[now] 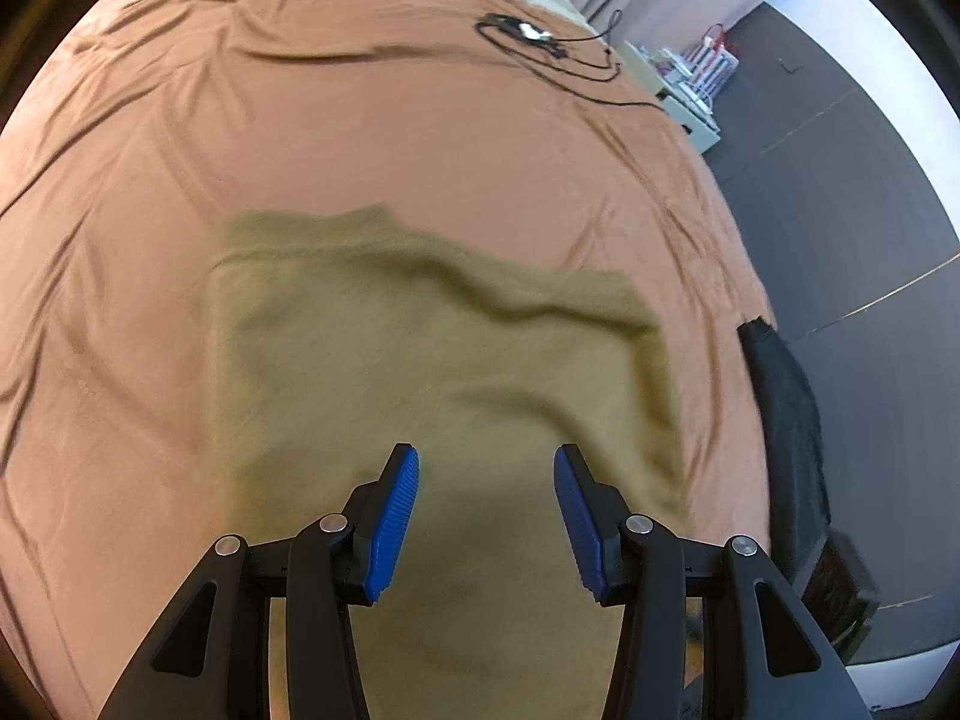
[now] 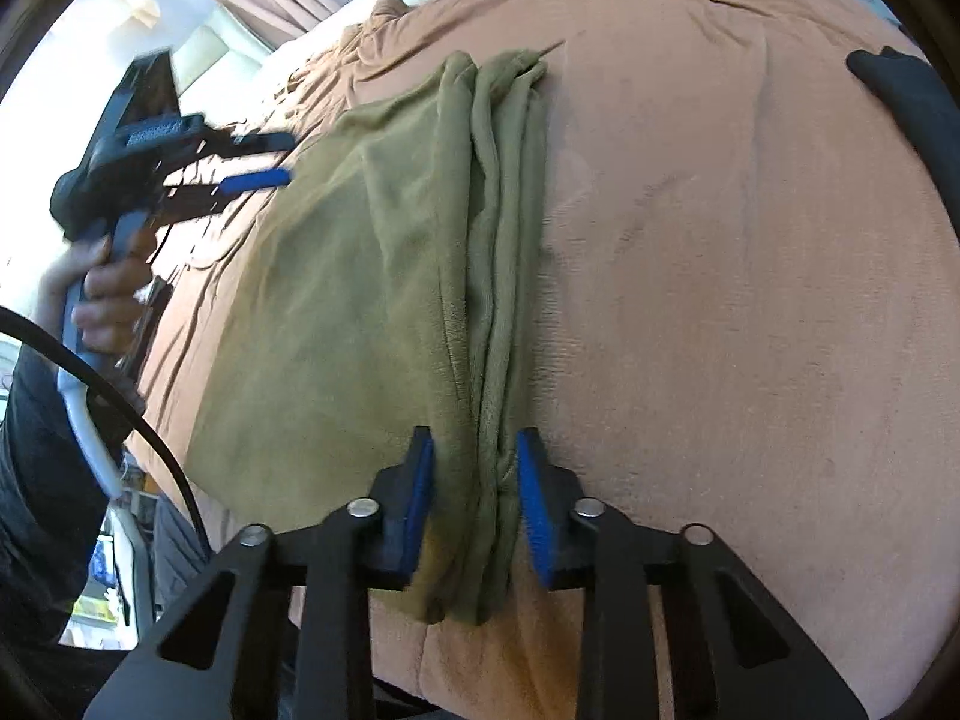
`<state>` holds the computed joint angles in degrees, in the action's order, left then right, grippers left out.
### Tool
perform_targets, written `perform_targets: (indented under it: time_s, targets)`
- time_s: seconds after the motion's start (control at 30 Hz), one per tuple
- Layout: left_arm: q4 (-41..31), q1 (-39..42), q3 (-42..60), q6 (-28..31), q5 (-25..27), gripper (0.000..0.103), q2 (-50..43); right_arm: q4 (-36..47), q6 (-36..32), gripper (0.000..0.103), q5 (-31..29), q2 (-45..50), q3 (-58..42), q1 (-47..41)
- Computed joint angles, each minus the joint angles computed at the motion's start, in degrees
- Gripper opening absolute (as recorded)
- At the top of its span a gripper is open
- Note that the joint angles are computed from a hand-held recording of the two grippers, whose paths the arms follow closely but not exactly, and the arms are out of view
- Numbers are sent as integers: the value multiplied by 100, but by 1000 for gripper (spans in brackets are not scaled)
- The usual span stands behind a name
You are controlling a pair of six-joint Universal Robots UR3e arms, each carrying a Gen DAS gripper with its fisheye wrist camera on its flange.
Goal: Fold small clothes
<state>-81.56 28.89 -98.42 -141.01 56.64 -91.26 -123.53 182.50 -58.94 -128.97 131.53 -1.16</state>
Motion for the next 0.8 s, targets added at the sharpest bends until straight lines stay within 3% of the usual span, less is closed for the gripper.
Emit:
perform_targets:
  time_s: [0.13, 0.43, 0.67, 0.8]
  targets:
    - [-304, 657, -537, 564, 170, 49, 470, -615, 519, 16, -573, 271, -26, 568]
    - [-813, 1940, -1393, 1556, 477, 49, 1136, -578, 990, 13, -910, -39, 76, 862]
    - [-1332, 2683, -1796, 2172, 598, 49, 1314, -268, 842, 15, -537, -436, 199, 472]
    - [-1826, 3044, -1930, 2536, 631, 49, 1539, 463, 451, 20, 43, -948, 263, -156]
